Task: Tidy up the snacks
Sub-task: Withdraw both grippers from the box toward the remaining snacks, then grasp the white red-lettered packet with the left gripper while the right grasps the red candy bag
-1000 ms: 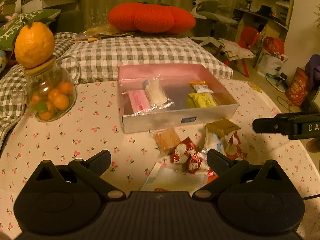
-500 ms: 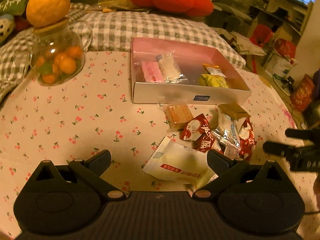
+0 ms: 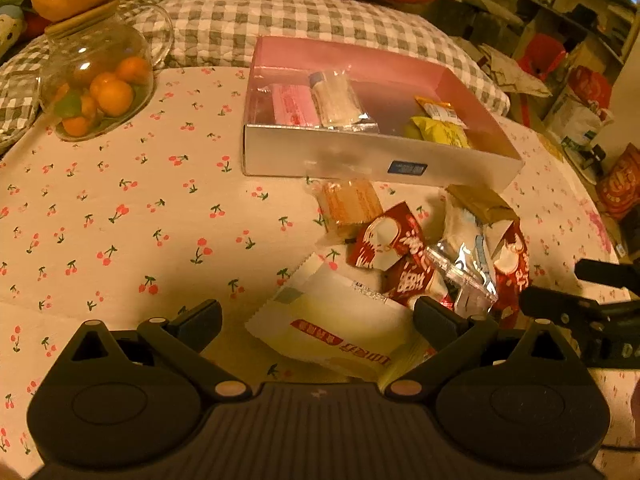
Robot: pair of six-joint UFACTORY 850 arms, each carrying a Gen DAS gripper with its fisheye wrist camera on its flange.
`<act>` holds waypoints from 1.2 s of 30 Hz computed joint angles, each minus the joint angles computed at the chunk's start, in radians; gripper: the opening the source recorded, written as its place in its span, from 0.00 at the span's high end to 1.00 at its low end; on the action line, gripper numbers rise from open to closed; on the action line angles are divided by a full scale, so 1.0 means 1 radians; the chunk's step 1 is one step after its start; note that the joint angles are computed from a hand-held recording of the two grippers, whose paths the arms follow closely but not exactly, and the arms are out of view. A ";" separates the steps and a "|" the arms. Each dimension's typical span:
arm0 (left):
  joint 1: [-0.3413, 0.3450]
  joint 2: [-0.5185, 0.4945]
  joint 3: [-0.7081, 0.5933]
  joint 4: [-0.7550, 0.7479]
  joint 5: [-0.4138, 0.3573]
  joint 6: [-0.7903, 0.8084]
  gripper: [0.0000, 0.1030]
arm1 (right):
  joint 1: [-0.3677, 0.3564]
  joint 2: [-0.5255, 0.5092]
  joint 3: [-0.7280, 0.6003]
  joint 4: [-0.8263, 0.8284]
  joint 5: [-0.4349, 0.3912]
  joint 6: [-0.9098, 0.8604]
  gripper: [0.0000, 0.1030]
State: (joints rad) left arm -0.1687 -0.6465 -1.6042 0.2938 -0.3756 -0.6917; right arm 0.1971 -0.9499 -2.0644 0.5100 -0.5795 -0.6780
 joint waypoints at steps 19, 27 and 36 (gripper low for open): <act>0.056 0.102 0.141 -0.054 0.018 0.151 0.02 | 0.029 -0.074 -0.086 -0.073 -0.008 0.030 0.04; 0.034 0.063 0.101 -0.022 0.050 0.052 0.09 | 0.033 -0.053 -0.046 -0.085 0.060 0.026 0.06; 0.027 0.062 0.115 0.278 0.068 -0.211 0.47 | 0.008 -0.073 -0.085 0.023 -0.013 -0.059 0.50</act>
State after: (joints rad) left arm -0.1413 -0.5845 -1.4893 0.5715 -0.3073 -0.9028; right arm 0.2050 -1.0234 -2.1496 0.5331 -0.5925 -0.7374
